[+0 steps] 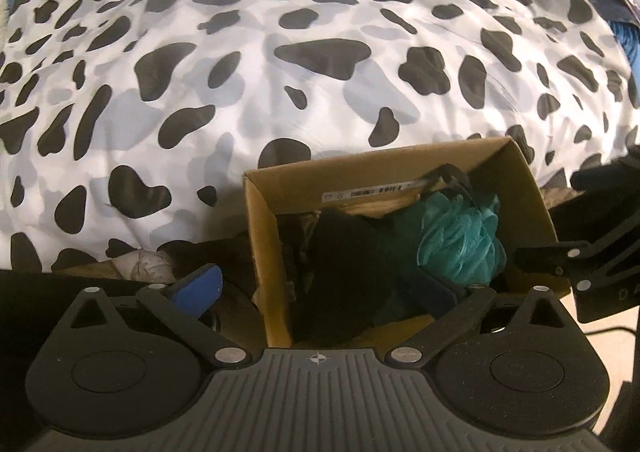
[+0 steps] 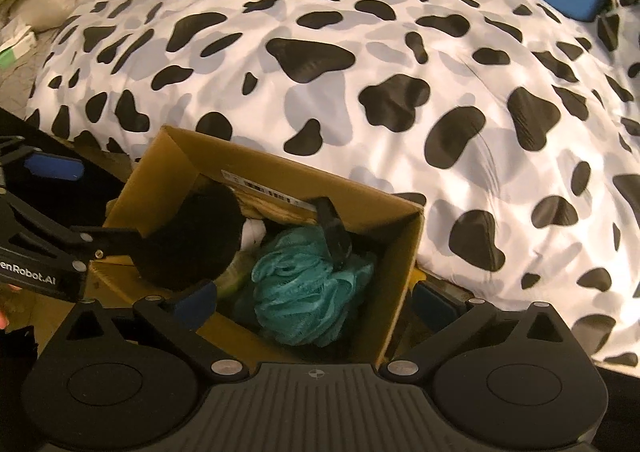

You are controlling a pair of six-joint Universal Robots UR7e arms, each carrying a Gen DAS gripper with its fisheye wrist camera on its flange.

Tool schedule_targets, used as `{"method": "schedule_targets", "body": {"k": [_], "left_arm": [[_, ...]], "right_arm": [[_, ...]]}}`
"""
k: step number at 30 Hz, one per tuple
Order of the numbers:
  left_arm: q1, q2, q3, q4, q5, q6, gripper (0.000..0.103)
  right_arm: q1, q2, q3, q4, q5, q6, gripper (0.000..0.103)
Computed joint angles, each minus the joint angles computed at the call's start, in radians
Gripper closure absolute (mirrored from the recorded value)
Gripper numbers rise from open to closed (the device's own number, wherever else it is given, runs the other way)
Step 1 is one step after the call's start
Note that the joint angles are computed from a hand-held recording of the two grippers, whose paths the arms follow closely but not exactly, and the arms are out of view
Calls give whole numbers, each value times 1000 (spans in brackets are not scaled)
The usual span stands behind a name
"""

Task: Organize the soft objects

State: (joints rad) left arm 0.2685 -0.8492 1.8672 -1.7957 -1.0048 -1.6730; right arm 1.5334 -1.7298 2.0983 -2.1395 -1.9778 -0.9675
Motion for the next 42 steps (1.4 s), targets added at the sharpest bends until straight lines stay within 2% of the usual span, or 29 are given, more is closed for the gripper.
{"method": "schedule_targets", "body": {"k": [12, 23, 42], "left_arm": [[-12, 13, -19, 28, -63, -86, 0], [-13, 14, -13, -11, -113, -115, 0], [8, 5, 4, -54, -141, -102, 0]], "right_arm": [[24, -54, 64, -52, -109, 88, 0], [23, -85, 85, -13, -150, 172, 0], [26, -64, 89, -6, -194, 192, 0]]}}
